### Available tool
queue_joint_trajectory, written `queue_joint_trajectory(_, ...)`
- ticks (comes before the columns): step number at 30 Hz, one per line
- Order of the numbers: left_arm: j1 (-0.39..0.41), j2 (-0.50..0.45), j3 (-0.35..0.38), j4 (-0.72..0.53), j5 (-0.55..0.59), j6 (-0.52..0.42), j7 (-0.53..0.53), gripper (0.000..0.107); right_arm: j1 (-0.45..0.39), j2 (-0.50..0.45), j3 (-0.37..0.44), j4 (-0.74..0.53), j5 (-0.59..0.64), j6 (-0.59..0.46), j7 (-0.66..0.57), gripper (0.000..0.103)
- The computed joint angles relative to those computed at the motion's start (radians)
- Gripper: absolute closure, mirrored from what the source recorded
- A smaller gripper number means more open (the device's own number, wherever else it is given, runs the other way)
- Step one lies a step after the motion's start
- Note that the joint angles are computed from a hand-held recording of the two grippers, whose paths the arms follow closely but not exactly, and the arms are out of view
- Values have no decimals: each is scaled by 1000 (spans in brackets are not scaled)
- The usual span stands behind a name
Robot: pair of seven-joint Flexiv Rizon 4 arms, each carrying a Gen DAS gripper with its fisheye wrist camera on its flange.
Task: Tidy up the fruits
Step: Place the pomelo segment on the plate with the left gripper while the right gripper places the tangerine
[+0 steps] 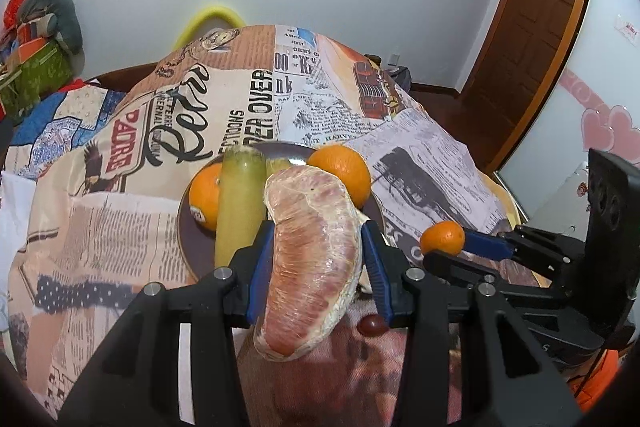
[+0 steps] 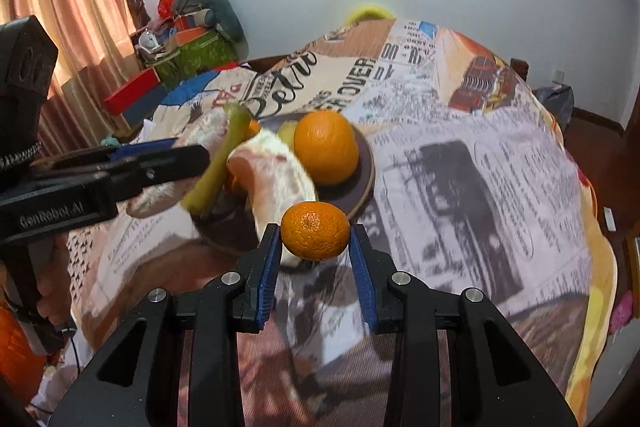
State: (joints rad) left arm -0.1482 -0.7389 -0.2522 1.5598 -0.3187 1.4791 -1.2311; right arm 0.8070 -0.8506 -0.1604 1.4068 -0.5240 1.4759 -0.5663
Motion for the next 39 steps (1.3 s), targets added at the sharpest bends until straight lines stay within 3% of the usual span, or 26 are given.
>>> queue_joint_trajectory(11,-21,-78,28,-127,0,-65,-14,64,-73,-94,79,-169,26,-96,-75,71)
queue_joint_trajectory(20,-65,-126,92,-203,32,-82,-54,64,-115,-153,159,-270,89,-173,-151,71)
queue_joint_trajectory(31,-73,-137,105,-223,53,-97,-80,64,-114,-164,167,-296,117,-211,-194,71)
queue_joint_trajectory(39,-57,-105,84,-180,53,-77,-75,64,-97,-143,126,-269,102,-198,-172,63)
